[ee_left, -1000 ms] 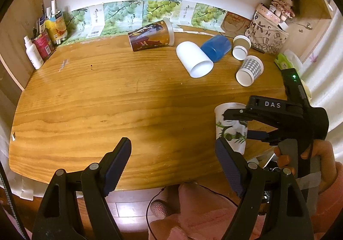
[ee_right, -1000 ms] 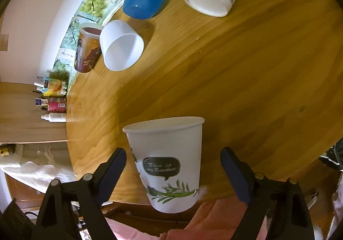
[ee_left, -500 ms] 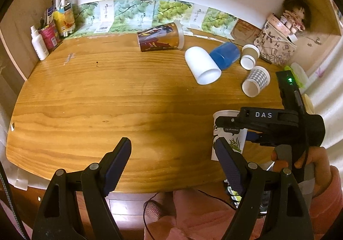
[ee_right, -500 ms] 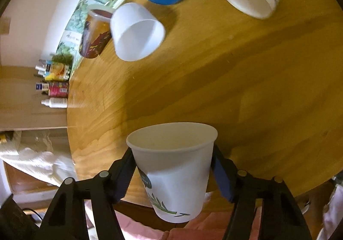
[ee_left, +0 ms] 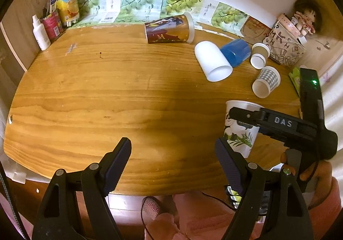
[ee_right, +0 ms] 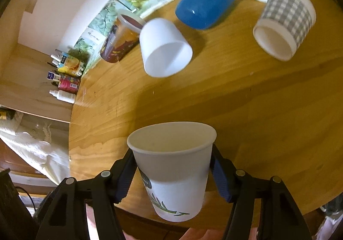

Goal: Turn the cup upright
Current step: 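Rotate the held cup with the right gripper so its rim faces up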

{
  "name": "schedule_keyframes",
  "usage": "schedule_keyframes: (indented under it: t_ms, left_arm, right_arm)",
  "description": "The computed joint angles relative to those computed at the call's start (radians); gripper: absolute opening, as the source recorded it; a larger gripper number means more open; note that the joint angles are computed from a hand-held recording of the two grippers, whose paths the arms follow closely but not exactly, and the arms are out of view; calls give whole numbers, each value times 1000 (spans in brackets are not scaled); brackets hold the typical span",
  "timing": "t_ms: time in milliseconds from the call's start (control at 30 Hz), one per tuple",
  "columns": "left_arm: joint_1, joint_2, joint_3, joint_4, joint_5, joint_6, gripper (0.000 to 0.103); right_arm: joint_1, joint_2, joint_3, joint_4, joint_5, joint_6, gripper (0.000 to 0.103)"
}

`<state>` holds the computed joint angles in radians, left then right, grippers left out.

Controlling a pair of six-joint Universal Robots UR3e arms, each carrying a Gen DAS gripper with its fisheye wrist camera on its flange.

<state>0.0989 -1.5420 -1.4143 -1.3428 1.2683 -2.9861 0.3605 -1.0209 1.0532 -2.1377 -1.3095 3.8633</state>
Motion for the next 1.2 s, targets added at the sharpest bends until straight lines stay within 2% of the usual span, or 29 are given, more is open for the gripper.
schedule_keyframes:
  t_ms: [267, 500, 833, 1067, 1200]
  left_arm:
    - [4, -58, 20, 32, -6, -10, 83]
    - [10, -111, 16, 85, 3, -21, 83]
    - [18, -118, -67, 166, 17, -19, 83]
    - [29, -92, -133, 203, -14, -16, 83]
    - [28, -76, -164, 237, -24, -4, 83]
  right_arm:
    - [38, -39, 101, -186, -140, -31, 65]
    - [90, -65, 220, -432, -303, -98, 65]
    - [178, -14, 318, -806, -533, -233, 65]
    - [226, 10, 356, -926, -627, -287, 65]
    - [243, 9, 393, -969, -641, -280, 66]
